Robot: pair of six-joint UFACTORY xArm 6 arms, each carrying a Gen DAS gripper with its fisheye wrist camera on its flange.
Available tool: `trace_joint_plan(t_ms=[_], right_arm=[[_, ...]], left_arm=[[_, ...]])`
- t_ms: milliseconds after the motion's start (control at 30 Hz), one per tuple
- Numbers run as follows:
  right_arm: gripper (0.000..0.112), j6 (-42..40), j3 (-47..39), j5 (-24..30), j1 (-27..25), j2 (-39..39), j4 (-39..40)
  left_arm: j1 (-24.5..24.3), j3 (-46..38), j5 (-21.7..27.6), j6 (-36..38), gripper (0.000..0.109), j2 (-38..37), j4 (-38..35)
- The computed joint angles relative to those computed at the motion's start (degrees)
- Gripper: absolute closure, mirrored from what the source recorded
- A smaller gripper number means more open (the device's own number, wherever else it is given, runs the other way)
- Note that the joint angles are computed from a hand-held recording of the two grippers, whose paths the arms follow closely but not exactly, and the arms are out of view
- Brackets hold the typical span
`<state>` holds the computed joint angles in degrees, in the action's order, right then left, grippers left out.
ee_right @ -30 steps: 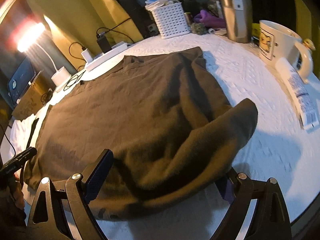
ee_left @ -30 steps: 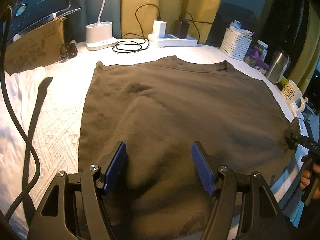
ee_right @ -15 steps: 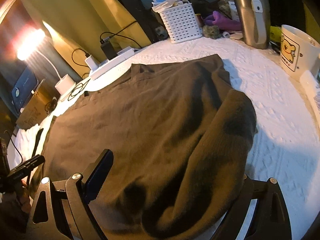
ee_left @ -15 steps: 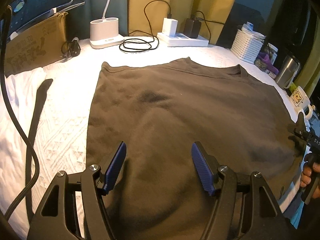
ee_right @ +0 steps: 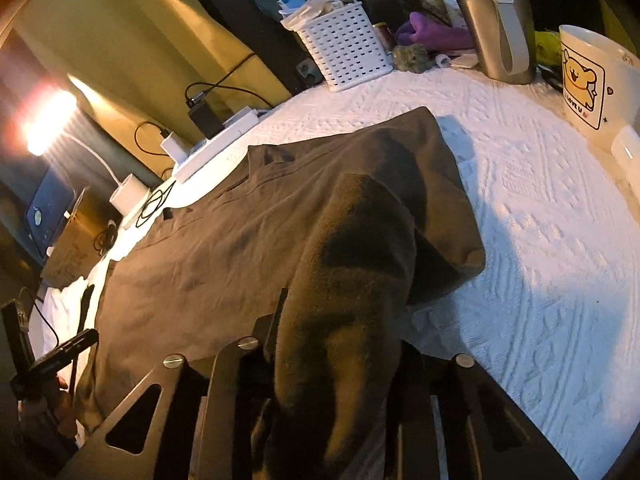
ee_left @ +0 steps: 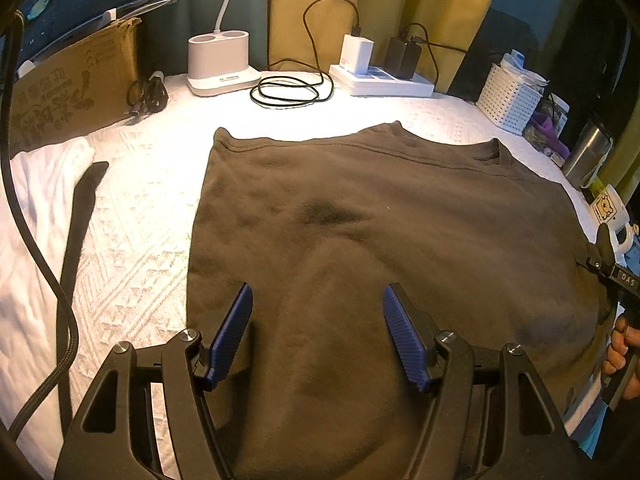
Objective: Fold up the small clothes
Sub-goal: 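Grasp the shirt side with the right gripper and fold it over the body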
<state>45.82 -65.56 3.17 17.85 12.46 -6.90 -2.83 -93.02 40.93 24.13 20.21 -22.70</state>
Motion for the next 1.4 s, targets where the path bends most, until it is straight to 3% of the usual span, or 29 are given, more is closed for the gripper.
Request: trace_joint_plan(t_ms=[367, 633, 1400], right_arm=[[0.093, 11.24, -5.71, 3.55, 0.38, -0.47, -15.70], [0.094, 11.51, -13.65, 8.00, 3.47, 1.65, -19.79], [0.095, -8.01, -44.37, 20.27, 15.51, 19.99, -8.27]], left_arm=[[2.20, -2.52, 0.36, 3.04, 0.041, 1.21, -2.70], [4.32, -2.21, 0.30, 5.83, 0.041, 1.02, -5.68], [10.49, -0.98, 2.48, 15.71, 0.041, -0.28, -16.20]])
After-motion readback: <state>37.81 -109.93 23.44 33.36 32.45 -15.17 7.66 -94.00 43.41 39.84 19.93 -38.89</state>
